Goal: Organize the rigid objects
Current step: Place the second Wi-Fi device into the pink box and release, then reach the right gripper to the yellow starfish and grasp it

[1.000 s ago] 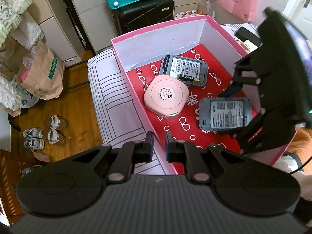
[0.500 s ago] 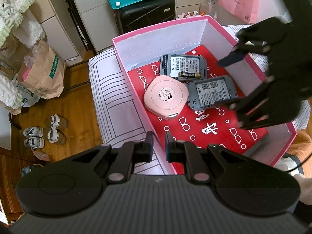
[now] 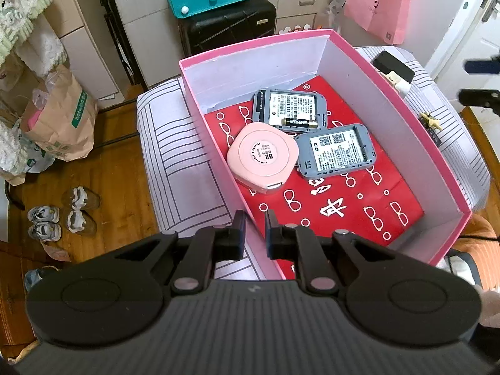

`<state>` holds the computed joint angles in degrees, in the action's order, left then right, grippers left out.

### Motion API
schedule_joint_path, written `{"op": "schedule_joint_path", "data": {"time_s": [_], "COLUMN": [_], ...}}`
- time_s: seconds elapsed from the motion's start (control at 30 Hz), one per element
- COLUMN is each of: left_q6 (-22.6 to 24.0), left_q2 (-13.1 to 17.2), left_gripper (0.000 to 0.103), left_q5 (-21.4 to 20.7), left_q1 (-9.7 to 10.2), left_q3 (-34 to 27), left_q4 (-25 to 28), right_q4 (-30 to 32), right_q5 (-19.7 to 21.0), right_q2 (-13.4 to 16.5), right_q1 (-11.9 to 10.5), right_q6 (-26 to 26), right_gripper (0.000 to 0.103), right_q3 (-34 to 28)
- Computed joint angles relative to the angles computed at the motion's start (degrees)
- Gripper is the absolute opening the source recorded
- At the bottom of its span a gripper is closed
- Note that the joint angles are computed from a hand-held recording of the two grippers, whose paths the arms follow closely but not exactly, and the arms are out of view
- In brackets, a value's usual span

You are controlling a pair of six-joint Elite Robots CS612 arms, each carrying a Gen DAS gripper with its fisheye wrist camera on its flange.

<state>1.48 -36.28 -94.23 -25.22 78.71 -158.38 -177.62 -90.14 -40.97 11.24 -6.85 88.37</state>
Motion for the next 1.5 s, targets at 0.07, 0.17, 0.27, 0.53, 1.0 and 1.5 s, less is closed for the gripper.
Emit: {"op": "schedule_joint_path", "data": {"time_s": [0.07,0.17,0.27,0.53,1.0,1.5], "left_q6": [0.0,0.0,-0.2,-1.0,-2.0,-3.1], "left_q2": [0.0,-0.2,-0.1,-0.1,0.0,0.0], "left_gripper": [0.011,0.011,0.011,0.011,0.011,0.011], "left_q5": [0.0,-0.3,-0.4,-0.5,-1.0,-0.8], "left_q1": [-0.03,0.02,0.06,0.08,0.21,0.11], "left_q3": [0.2,0.6,0.9,1.5,1.9,2.4], "left_q4": [-0.4,-1.0,-2.0,-3.5,-5.1,-6.3], "right_q4": [-1.3,-4.8,-8.9,-15.4,-16.2,-15.2], "right_q5": [0.3,-0.5,-1.9,-2.2,1.3,1.7], "right_q2": [-0.5,-1.0,-0.4,3.6,7.7,11.8], "right_q1": [-0.9,-1.8,-2.2,-3.8,-4.8,-5.0], "right_q6": [3.1,6.7,9.5,17.2,20.1,24.0], "right_gripper": [0.068,0.068,0.068,0.068,0.068,0.065], "right_q3": [2.0,5.2,7.6,9.4,6.9,0.6]}}
